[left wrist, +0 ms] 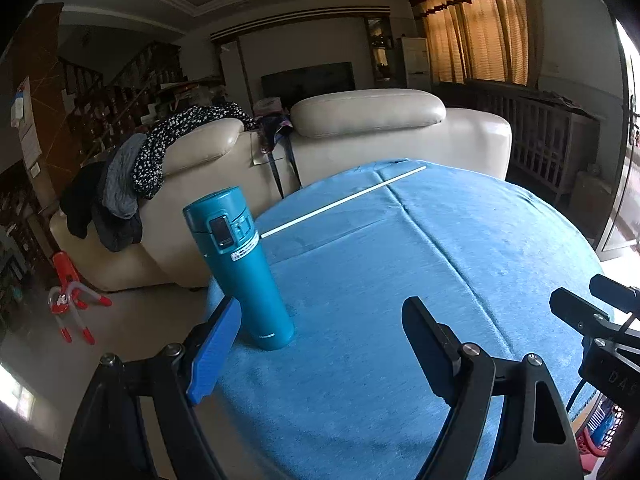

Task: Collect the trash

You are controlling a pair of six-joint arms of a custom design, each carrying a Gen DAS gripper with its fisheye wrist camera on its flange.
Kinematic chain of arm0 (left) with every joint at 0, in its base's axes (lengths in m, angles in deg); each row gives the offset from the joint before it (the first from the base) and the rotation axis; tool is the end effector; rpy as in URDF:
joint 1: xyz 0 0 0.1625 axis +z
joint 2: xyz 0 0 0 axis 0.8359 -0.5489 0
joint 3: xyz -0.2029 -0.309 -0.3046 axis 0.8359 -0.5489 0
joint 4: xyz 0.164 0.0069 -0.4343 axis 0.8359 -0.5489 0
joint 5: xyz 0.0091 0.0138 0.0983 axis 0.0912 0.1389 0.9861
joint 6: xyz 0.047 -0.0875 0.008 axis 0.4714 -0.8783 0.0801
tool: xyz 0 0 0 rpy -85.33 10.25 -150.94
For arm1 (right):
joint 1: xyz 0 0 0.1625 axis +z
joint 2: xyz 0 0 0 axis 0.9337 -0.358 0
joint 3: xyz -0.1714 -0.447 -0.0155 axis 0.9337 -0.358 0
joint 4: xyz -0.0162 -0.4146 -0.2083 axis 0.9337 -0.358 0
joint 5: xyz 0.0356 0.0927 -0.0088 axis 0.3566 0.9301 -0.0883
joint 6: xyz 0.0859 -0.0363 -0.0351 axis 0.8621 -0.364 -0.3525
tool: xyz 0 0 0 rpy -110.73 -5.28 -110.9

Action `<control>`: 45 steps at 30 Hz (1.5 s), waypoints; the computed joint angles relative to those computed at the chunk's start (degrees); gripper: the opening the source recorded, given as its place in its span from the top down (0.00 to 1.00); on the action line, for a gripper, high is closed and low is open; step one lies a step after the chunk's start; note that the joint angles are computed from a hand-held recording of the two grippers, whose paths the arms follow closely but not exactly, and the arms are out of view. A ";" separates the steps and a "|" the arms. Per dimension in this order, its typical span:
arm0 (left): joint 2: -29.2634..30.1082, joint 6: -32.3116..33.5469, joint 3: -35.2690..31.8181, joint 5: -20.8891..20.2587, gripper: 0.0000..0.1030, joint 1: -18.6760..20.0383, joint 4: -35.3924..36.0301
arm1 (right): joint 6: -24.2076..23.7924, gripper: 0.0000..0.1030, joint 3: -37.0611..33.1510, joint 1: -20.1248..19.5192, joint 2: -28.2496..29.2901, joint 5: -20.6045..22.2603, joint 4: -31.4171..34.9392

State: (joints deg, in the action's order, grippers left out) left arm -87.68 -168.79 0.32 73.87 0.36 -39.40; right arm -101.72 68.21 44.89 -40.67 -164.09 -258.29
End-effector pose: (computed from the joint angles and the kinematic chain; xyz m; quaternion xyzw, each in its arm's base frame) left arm -0.2263 -0.7242 0.2830 0.3144 0.8034 -0.3727 0.3418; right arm 0.3449 -0.6461 0.1454 0.0431 -0.8159 0.4573 0.3511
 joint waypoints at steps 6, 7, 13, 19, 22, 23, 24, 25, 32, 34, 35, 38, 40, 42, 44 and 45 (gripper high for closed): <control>-0.47 0.49 0.53 -0.11 0.19 0.17 -0.50 | 1.24 0.34 0.28 -0.15 -0.15 0.08 1.15; -0.44 0.37 0.46 -0.07 0.19 0.19 -0.37 | 1.26 0.34 0.30 -0.15 -0.11 0.07 1.14; -0.27 -0.07 0.22 -0.08 0.19 0.26 0.30 | 1.65 0.34 0.33 -0.30 -0.22 0.11 1.44; -0.26 -0.16 0.23 -0.13 0.19 0.26 0.27 | 2.21 0.34 0.41 -0.43 -0.27 0.10 1.57; -0.23 -0.14 0.24 -0.26 0.19 0.28 0.20 | 2.34 0.34 0.40 -0.48 -0.32 0.08 1.72; -0.20 -0.15 0.24 -0.29 0.19 0.29 0.21 | 2.40 0.34 0.39 -0.51 -0.32 0.06 1.71; -0.22 -0.13 0.24 -0.26 0.19 0.30 0.20 | 2.48 0.34 0.39 -0.51 -0.31 0.06 1.74; -0.22 -0.12 0.22 -0.25 0.19 0.30 0.18 | 2.58 0.34 0.39 -0.54 -0.32 0.07 1.83; -0.29 -0.02 0.34 -0.39 0.19 0.31 -0.03 | 2.86 0.34 0.10 -0.62 -0.13 -0.05 2.33; -0.30 0.08 0.37 -0.35 0.19 0.42 -0.13 | 2.92 0.34 -0.04 -0.63 -0.08 -0.11 2.51; -0.31 0.16 0.38 -0.41 0.19 0.42 -0.21 | 2.94 0.34 -0.09 -0.63 -0.07 -0.14 2.52; -0.29 0.28 0.34 -0.43 0.19 0.53 -0.31 | 2.95 0.34 -0.33 -0.62 0.03 -0.30 2.55; -0.29 0.31 0.34 -0.45 0.19 0.55 -0.35 | 3.02 0.34 -0.50 -0.59 0.14 -0.41 2.74; -0.25 0.35 0.23 -0.37 0.19 0.62 -0.24 | 3.04 0.34 -0.67 -0.62 0.20 -0.45 2.90; -0.20 0.25 0.13 -0.33 0.19 0.64 -0.10 | 3.01 0.34 -0.75 -0.63 0.22 -0.46 3.00; -0.19 0.31 0.10 -0.25 0.19 0.67 -0.06 | 3.01 0.34 -0.84 -0.64 0.28 -0.48 3.00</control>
